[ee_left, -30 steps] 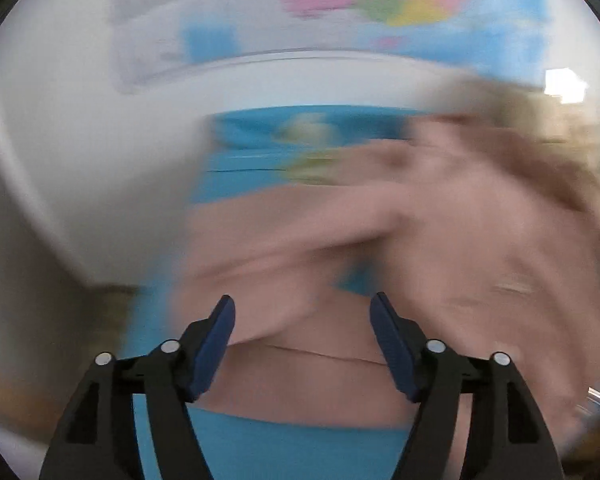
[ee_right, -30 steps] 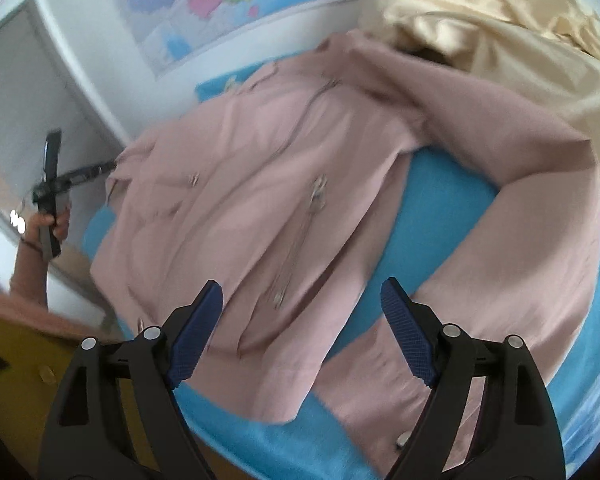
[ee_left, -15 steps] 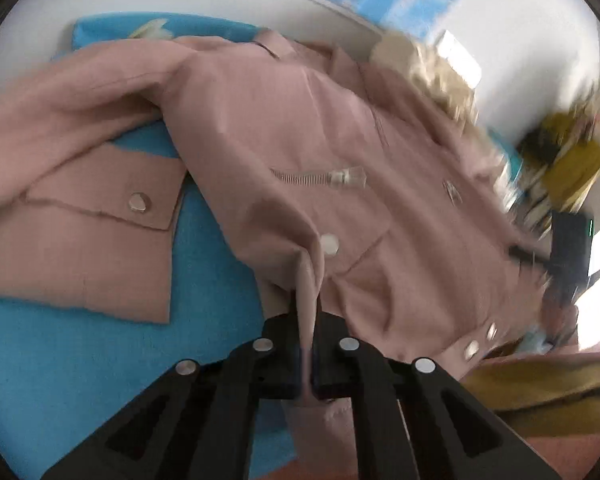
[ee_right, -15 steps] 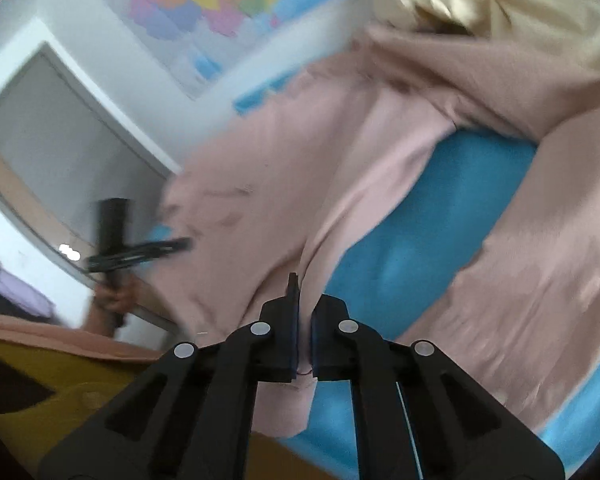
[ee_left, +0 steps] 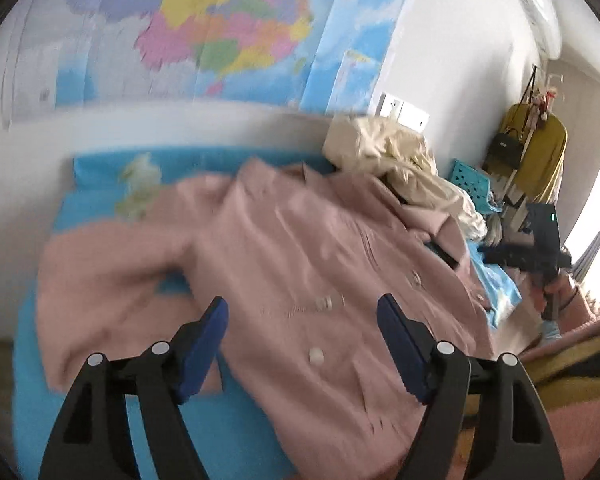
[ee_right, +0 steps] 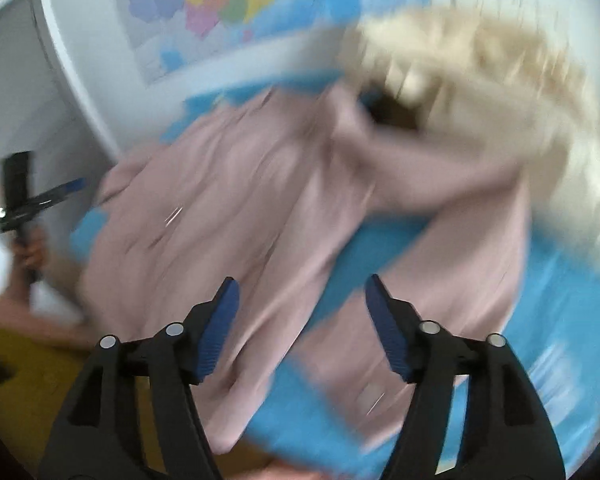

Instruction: Fold large clothes

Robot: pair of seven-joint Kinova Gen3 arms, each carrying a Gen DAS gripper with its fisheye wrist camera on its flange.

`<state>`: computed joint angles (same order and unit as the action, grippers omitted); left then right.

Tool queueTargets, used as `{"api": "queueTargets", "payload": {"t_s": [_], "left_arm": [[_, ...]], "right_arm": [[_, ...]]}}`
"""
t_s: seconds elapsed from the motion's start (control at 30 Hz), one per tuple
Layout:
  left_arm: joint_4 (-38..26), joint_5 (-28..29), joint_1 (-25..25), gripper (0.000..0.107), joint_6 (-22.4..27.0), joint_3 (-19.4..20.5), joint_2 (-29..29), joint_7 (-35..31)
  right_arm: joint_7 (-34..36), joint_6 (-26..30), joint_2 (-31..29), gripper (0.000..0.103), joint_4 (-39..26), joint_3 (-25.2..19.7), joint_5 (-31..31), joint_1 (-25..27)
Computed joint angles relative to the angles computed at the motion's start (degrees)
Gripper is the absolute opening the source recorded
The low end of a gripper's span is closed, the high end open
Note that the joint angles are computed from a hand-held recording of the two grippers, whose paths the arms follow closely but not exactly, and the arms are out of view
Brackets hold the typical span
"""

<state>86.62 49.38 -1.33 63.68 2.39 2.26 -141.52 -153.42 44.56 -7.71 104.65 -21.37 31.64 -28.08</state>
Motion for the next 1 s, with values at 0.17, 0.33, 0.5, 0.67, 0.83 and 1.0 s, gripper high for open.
{"api": "queueTargets", "payload": {"t_s": [0.17, 0.33, 0.5, 0.67, 0.83, 1.0], "left_arm": [[-10.7, -9.8, 10.3, 0.076, -6.3, 1.5, 8.5, 10.0], [-23.9, -21.4, 18.1, 0.075, -6.3, 0.9, 19.7, 21.2], [-35.7, -30.1, 16.5, 0.075, -2.6, 8.1, 28.5, 28.1], [-44.0, -33.4, 18.2, 0.075, 1.5, 7.7, 34.4, 32.1], [-52.8, -37.4, 21.7, 0.075, 8.0, 6.5, 40.7, 34.8], [-48.2, -37.6, 21.4, 0.075, 4.4, 7.3, 38.1, 33.3]], "right_arm": [[5.8, 7.4, 11.8, 0.070, -12.1, 5.3, 10.0, -3.4], [17.4, 10.6, 22.6, 0.030, -23.3, 3.3, 5.7, 3.1], [21.7, 7.1, 20.3, 0.002, -24.3, 8.5, -4.4, 8.8], [21.6, 0.7, 14.4, 0.002, -17.7, 14.2, -13.3, 11.5], [20.5, -1.4, 14.7, 0.008, -13.0, 17.8, -19.1, 12.0], [14.9, -5.7, 5.0, 0.080, -4.8, 7.1, -14.4, 20.2]]}}
